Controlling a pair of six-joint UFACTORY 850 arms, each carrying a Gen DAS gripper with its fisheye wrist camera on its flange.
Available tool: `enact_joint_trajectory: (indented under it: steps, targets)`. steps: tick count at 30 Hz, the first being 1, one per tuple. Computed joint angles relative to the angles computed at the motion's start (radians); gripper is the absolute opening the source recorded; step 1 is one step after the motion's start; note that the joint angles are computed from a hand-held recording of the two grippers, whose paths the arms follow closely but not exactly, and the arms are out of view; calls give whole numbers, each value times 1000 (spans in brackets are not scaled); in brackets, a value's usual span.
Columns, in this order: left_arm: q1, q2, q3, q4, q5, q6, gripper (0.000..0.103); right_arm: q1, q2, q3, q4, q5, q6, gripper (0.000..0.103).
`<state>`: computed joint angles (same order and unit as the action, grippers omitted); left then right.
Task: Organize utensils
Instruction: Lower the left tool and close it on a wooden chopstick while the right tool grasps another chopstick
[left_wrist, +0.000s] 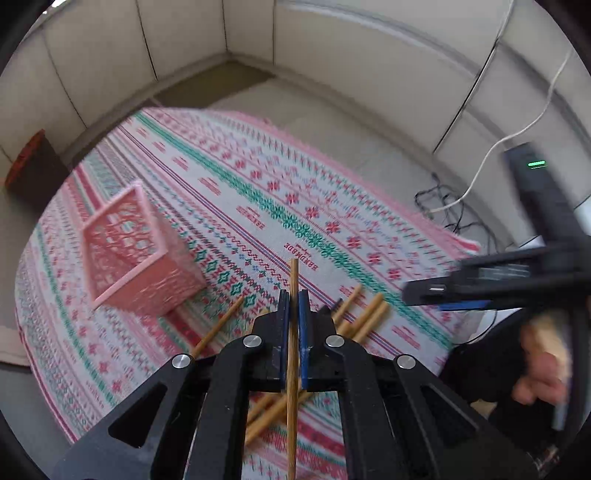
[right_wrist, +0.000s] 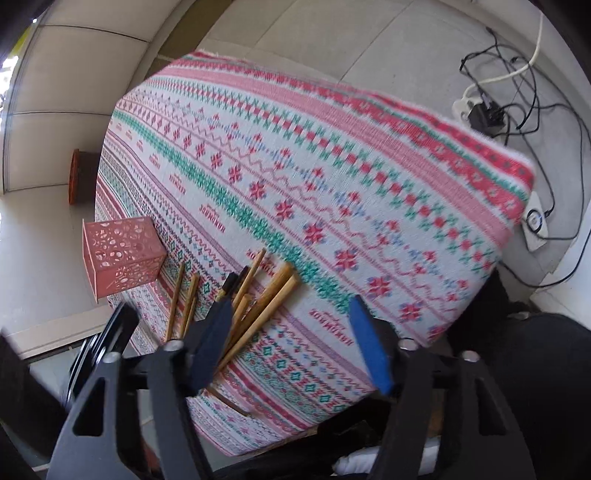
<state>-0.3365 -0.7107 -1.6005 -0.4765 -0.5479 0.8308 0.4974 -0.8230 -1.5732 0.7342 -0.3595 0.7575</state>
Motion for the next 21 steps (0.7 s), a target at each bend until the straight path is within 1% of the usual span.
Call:
enact_joint_trajectory:
  steps: [1,2,4,7,10,11,13,15,17,21]
  targets:
    - [3,37,45,-48,23,42,4,2,-14,-14,29,-6,-14,48]
    - [13,82,99,-115,43,107,4,5,-24,-24,36,-9,-9,46]
    - [19,147,183,-222,77,206,4,11,-43,-46,32,-13,20,35]
    - [35,214,271,-378,103,344,4,23,-67,-75,-25,-12,106,27]
    - [49,254,316,-493,107,457,4,34,-89,-104,-104,-10,211,24]
    - [50,262,323,-516,112,480,4,37,-98,-114,-132,-14,244,24]
    - [56,276,335,-553,106,520,4,41,-120,-143,-204,-35,331,18]
    - [58,288,348,-574,106,544,4,46,-137,-171,-284,-45,421,16]
    - [60,292,352,-593,103,565,4,51,-159,-219,-386,-82,515,16]
    - [73,300,358,-635,86,604,4,61,-193,-295,-504,-162,610,13]
